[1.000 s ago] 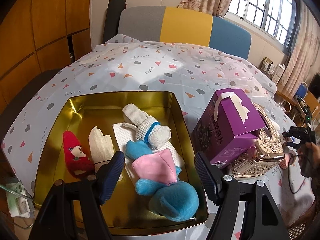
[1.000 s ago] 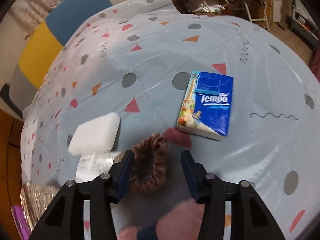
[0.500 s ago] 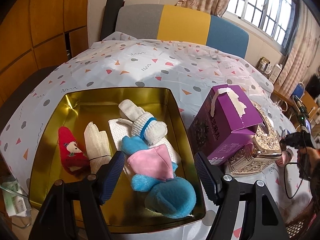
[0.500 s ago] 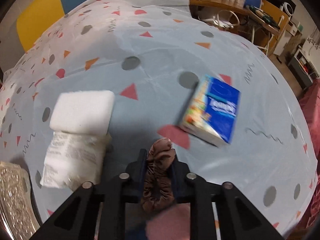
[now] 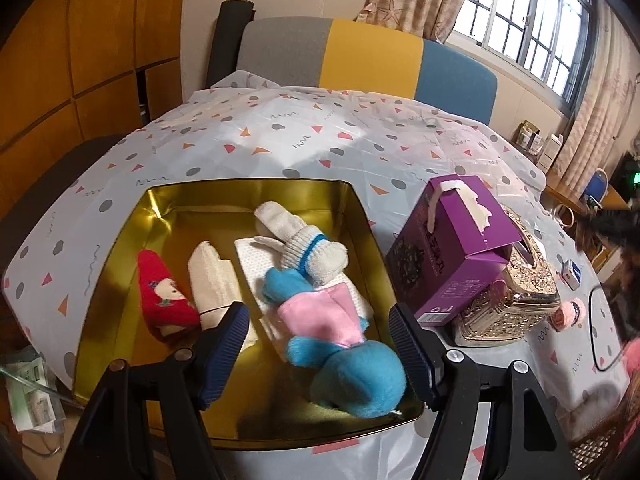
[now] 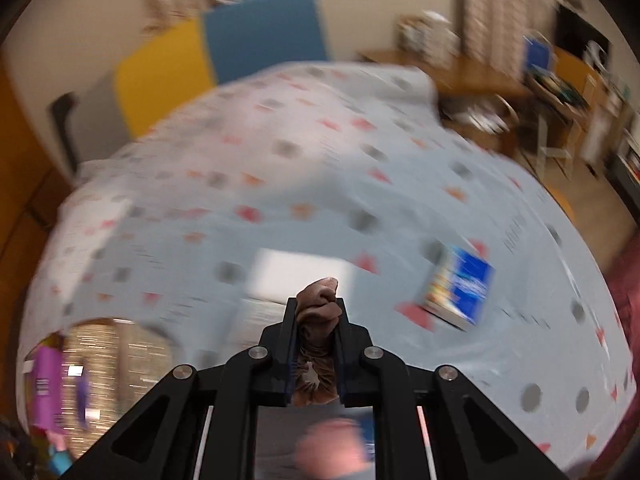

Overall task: Organize soft objects
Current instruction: 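Carry the brown scrunchie with the right gripper and drop it into the tray, then move both tools back toward the pink towel roll and white packet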

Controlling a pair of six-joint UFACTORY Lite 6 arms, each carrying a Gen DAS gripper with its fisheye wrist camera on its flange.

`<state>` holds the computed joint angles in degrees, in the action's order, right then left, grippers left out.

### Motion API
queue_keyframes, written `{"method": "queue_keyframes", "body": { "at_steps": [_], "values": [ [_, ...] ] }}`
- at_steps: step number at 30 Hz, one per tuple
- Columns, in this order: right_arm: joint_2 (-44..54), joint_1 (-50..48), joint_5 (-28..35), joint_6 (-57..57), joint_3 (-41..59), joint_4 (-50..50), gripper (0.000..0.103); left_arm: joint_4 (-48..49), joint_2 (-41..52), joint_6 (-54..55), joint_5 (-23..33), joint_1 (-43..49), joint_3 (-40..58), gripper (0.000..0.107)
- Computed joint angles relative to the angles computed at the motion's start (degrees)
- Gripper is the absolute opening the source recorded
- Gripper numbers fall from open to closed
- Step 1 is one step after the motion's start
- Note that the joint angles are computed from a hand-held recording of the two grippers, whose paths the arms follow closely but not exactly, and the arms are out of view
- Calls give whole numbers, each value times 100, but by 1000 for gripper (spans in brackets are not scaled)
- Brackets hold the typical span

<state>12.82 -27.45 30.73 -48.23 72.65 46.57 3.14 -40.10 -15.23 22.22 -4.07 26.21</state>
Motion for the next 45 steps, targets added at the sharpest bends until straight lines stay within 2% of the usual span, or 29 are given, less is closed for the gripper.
{"method": "queue_keyframes", "body": {
  "at_steps": [8, 12, 15, 18, 24, 28, 31, 38, 45],
  "values": [
    [-1311, 2526, 234, 139, -38, 433, 13, -1358, -439, 1774, 219, 1031, -226, 73],
    [-1601, 4177, 44, 674, -57, 61, 13, -2463, -542, 3162, 365, 1943, -302, 73],
    [-1346, 5452, -21, 1231, 150, -519, 13, -3288, -489, 4250, 489, 2834, -277, 73],
    [-757, 6316, -145, 1834, 341, -985, 13, -4108, -262, 5390, 678, 3769, -157, 73],
    [500, 7083, -48, 1463, 524, -15, 20, -5023, 147, 6791, 996, 5089, -42, 73],
    [734, 7351, -192, 1244, 343, 442, 43, -5116, 225, 7011, 1020, 5298, -106, 73],
    [671, 7446, -398, 1378, 164, 346, 44, -5044, 130, 6871, 990, 5145, -176, 73],
    [-596, 7290, -881, 1122, -885, 427, 44, -4479, -433, 6032, 980, 4375, -280, 73],
    [-2220, 7089, -1450, 1951, -2188, -792, 44, -3269, -965, 4444, 841, 3103, -304, 73]
  ]
}}
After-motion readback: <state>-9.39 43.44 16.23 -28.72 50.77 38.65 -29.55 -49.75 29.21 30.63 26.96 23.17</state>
